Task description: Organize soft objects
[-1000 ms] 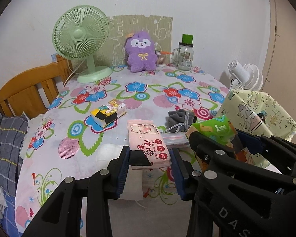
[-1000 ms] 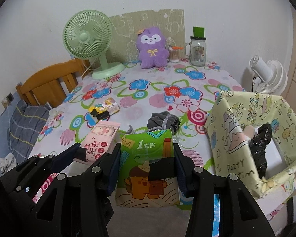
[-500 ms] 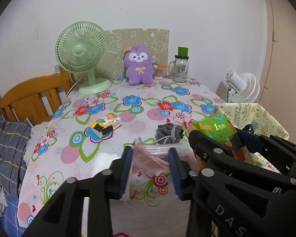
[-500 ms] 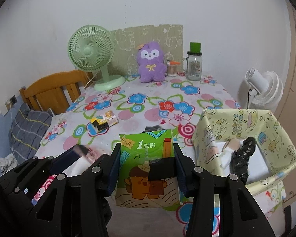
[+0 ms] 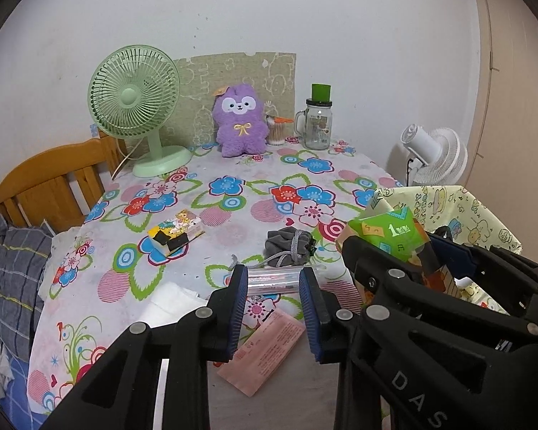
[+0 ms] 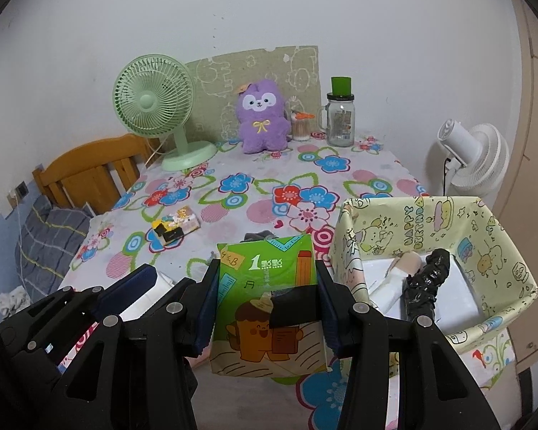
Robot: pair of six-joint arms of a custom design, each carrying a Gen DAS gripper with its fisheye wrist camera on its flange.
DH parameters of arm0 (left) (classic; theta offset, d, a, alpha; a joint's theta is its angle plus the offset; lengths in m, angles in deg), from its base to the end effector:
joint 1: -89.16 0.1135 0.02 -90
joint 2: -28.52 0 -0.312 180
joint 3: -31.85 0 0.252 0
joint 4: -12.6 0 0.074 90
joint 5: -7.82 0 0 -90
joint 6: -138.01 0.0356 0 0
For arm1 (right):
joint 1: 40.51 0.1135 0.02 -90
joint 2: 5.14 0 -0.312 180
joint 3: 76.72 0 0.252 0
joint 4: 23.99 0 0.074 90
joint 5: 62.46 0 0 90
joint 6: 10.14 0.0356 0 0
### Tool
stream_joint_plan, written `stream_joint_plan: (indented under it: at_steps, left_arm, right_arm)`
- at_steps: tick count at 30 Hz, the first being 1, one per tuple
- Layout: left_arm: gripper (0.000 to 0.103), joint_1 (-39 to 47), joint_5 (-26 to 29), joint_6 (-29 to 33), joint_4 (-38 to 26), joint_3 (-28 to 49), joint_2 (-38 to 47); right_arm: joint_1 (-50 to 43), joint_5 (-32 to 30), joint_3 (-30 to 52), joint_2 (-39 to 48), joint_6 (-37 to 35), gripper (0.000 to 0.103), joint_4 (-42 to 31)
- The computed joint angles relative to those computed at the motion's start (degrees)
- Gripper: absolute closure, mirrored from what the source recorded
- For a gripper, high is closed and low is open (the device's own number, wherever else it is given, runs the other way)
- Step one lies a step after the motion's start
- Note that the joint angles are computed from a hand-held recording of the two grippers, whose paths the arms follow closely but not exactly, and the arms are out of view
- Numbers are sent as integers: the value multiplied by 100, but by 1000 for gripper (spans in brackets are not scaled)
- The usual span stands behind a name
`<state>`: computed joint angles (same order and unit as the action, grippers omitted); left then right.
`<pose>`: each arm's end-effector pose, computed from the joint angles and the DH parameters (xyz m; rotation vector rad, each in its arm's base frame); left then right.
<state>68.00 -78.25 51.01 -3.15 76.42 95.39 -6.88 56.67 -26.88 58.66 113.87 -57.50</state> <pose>0.2013 -0.0805 0.2373 0.5064 2.1868 -0.2486 0.1743 0.0951 0.2552 0.2359 2.2579 0.0017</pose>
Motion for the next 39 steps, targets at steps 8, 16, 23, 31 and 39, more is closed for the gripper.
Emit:
stream_joint_plan:
  at_steps: [8,16,23,31,39]
  left_arm:
    - [64,206,92,133,119,-33,326]
    - [54,513,398,665,304,-79,837]
    - [51,694,764,1107,485,-52,1383]
    - [47,757,930,1453,662,-13,1920]
    - [47,768,1050,1591,761,19,2165]
  right_arm:
    - [-98,-261,-96,335,28,51,296]
    - [-81,-416,-213,838,362,51,584]
    - [-94,-411,-231,1287,662,51,656]
    - [-170,-496,-268,1729,903,51,751]
    - [-252,-545,-265,1940,987,51,755]
